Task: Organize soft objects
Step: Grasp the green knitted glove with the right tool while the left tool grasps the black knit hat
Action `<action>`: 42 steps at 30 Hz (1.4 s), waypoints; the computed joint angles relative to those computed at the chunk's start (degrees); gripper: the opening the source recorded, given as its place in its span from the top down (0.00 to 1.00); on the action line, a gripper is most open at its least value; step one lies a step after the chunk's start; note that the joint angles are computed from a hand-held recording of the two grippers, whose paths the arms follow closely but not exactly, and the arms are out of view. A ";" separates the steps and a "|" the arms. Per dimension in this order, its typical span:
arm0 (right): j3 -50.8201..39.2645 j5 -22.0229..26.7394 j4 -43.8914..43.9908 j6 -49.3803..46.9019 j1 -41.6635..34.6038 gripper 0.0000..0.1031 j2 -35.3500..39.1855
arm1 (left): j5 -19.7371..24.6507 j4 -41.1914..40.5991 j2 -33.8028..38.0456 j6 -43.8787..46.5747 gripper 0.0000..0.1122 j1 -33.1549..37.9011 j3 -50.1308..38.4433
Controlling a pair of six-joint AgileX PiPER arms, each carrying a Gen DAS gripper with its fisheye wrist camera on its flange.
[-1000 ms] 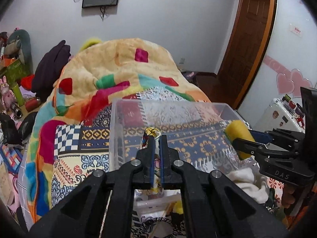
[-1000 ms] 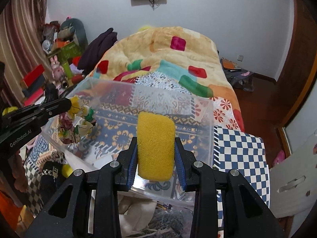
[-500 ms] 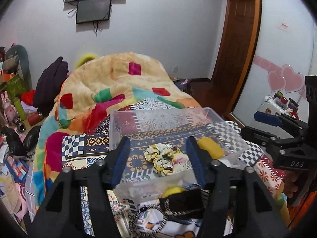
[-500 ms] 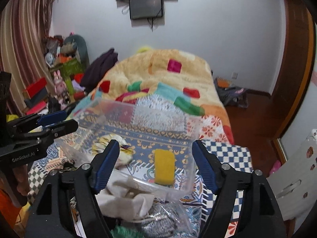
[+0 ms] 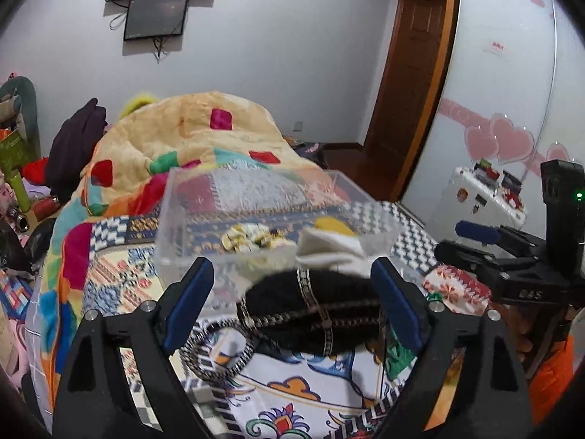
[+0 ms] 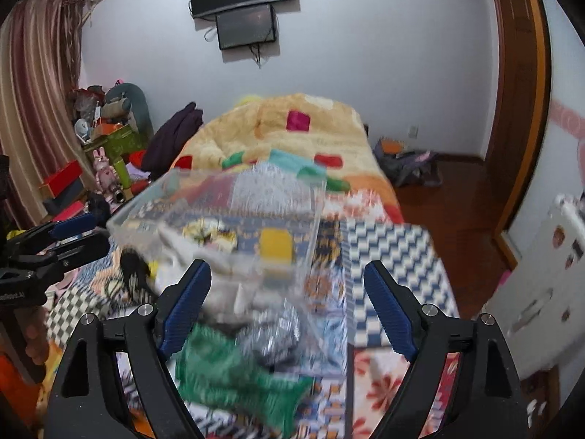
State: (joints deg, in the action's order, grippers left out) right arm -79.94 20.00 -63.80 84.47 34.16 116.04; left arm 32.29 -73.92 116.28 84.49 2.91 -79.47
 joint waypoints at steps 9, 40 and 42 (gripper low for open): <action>7.05 -7.06 -2.35 8.04 0.93 0.18 -1.27 | -1.85 1.48 5.01 -2.63 0.21 -0.70 -1.70; 11.38 -5.89 -18.94 24.76 3.25 0.89 -2.64 | 1.72 -12.58 -2.61 13.46 0.88 3.99 10.03; 11.74 -4.97 -20.98 26.87 3.33 0.89 -3.85 | 2.41 -13.48 -3.93 14.10 0.88 4.52 10.49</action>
